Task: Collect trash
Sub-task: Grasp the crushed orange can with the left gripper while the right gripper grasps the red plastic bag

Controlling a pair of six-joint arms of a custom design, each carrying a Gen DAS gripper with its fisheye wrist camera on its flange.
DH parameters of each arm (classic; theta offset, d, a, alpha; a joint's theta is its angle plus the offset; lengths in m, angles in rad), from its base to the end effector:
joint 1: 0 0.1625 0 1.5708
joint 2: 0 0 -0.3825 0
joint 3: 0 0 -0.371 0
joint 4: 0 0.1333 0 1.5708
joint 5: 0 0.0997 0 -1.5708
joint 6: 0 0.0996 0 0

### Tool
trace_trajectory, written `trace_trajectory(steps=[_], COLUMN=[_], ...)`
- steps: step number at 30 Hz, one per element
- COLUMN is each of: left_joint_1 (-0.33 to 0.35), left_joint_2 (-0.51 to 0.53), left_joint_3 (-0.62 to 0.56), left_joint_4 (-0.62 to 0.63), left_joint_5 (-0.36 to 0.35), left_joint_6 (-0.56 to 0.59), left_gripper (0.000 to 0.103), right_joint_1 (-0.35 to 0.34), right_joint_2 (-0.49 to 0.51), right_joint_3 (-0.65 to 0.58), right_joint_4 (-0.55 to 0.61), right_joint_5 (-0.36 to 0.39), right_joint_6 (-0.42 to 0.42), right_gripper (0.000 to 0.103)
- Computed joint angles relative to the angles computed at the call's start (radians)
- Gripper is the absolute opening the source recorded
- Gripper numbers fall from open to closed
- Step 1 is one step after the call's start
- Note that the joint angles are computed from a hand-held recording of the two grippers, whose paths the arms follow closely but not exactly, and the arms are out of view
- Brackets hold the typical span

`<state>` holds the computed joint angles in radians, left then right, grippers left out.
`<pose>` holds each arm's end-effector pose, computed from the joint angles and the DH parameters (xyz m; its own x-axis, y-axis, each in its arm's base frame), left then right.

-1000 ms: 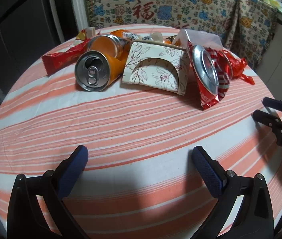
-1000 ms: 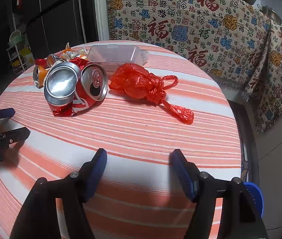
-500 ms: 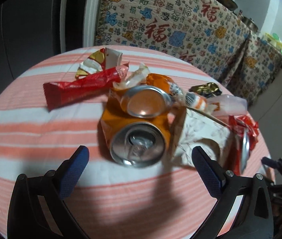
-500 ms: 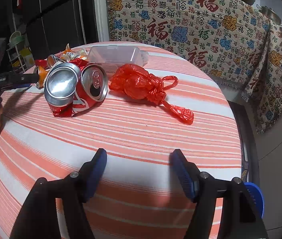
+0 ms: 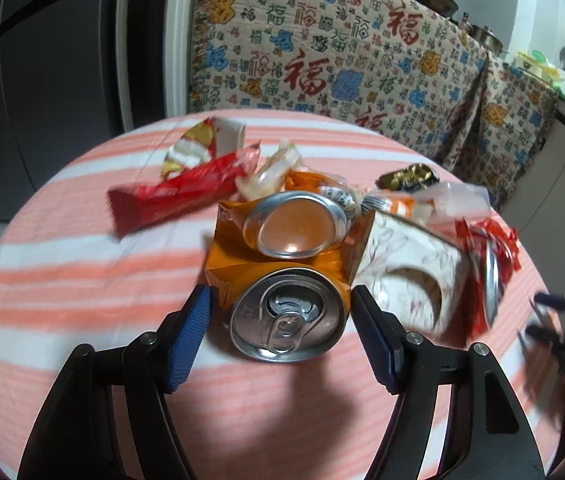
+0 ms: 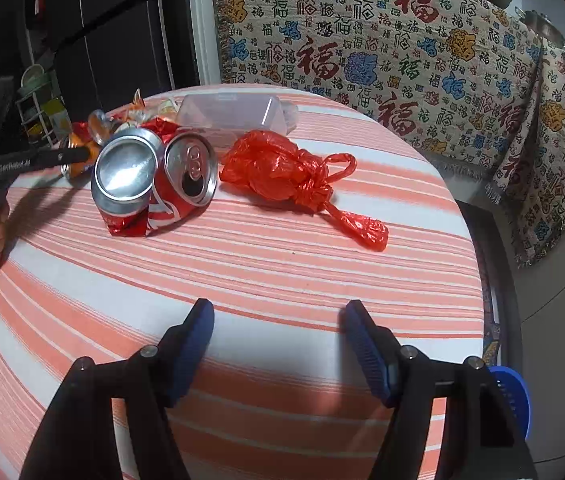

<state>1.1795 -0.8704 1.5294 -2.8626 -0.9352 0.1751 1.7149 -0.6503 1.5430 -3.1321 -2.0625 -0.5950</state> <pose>-0.0767 -0.6906 0.2221 -0.8108 0.1125 -0.5744 0.4558 0.7371 -0.4990 0.1816 -0.6505 0.0981 -0.6941 -0.3002 0.6543 -0.6059 0.7345 -0.3057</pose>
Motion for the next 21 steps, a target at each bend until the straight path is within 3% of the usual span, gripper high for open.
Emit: trace_trajectory(steps=[5, 11, 14, 15, 17, 21], left_joint_1=[-0.007, -0.035, -0.039, -0.039, -0.039, -0.041], left_joint_2=[-0.069, -0.131, -0.163, -0.171, -0.189, -0.216], left_joint_3=[0.087, 0.187, 0.230, 0.242, 0.266, 0.300], left_joint_4=[0.014, -0.031, -0.035, -0.037, -0.039, -0.054], left_joint_5=[-0.008, 0.021, 0.023, 0.022, 0.016, 0.004], left_joint_6=[-0.044, -0.041, -0.057, -0.060, -0.074, -0.092], left_gripper=[0.072, 0.072, 0.072, 0.072, 0.072, 0.072], right_joint_1=[-0.012, -0.023, -0.018, -0.018, -0.021, -0.012], right_joint_2=[0.001, 0.064, 0.112, 0.124, 0.127, 0.102], right_joint_3=[-0.056, -0.256, -0.330, -0.353, -0.363, -0.321], right_joint_4=[-0.040, 0.200, 0.242, 0.265, 0.289, 0.303], right_joint_5=[0.063, 0.170, 0.150, 0.144, 0.147, 0.138], right_joint_6=[-0.023, 0.002, -0.018, -0.007, 0.018, 0.017], right_gripper=[0.070, 0.075, 0.075, 0.069, 0.043, 0.038])
